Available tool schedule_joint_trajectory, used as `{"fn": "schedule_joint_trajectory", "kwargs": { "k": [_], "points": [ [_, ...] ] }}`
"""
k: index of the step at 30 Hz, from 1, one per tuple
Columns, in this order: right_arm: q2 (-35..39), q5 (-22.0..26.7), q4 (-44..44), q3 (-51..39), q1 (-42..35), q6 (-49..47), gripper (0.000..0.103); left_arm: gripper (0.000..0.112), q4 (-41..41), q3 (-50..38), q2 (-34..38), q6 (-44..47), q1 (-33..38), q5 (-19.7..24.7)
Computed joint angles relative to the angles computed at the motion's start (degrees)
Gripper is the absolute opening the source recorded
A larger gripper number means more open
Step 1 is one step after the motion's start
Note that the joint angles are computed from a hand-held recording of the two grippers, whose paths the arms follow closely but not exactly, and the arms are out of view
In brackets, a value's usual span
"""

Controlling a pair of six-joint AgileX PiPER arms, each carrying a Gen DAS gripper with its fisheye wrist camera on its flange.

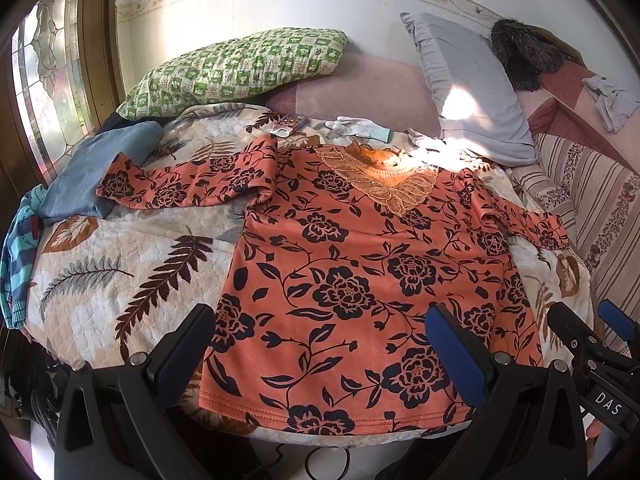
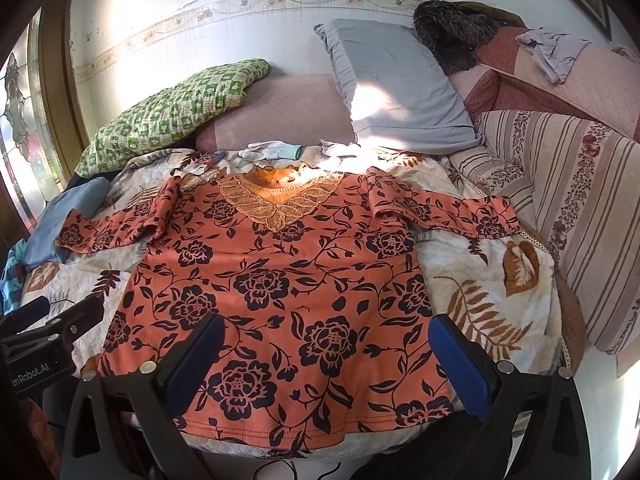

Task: Fold small clothes

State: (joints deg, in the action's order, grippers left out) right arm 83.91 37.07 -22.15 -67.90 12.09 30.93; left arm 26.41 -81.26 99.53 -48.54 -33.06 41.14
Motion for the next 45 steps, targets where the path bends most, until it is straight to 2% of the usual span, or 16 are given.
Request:
{"fn": "schedule_joint_trajectory", "kwargs": {
  "k": [28,30,34,37,40,45],
  "points": [
    [0.5,0.1,0.3,-0.6,0.2,-0.2,0.103,0.103,-1.3,-0.1,0.2,1.1,0.6,-0.3],
    [0.9,-0.3,5.3,-0.7,-1.5,-4.6,0.103,0.103,-5.9,0.2,0.4,4.7,2.5,-1.0],
    [3.0,0.1,25.5,-0.7,-11.8,-23.0,0.103,0.103,-20.0,1.9,1.8,11.4,10.8,-0.1],
    [7.9,5.1,37.9,-2.8,-23.3,-34.0,0.103,0.103,-26.9,3.0,4.1,13.2,16.5,2.3],
    [15.4,11.2,47.0,-6.8,-34.3,-40.4,0.103,0.103,-27.0,3.5,6.5,14.0,18.2,3.5],
    [26.0,19.0,52.1,-13.6,-40.5,-46.8,0.103,0.103,-29.0,2.0,10.5,18.8,18.8,5.4]
  ]
}}
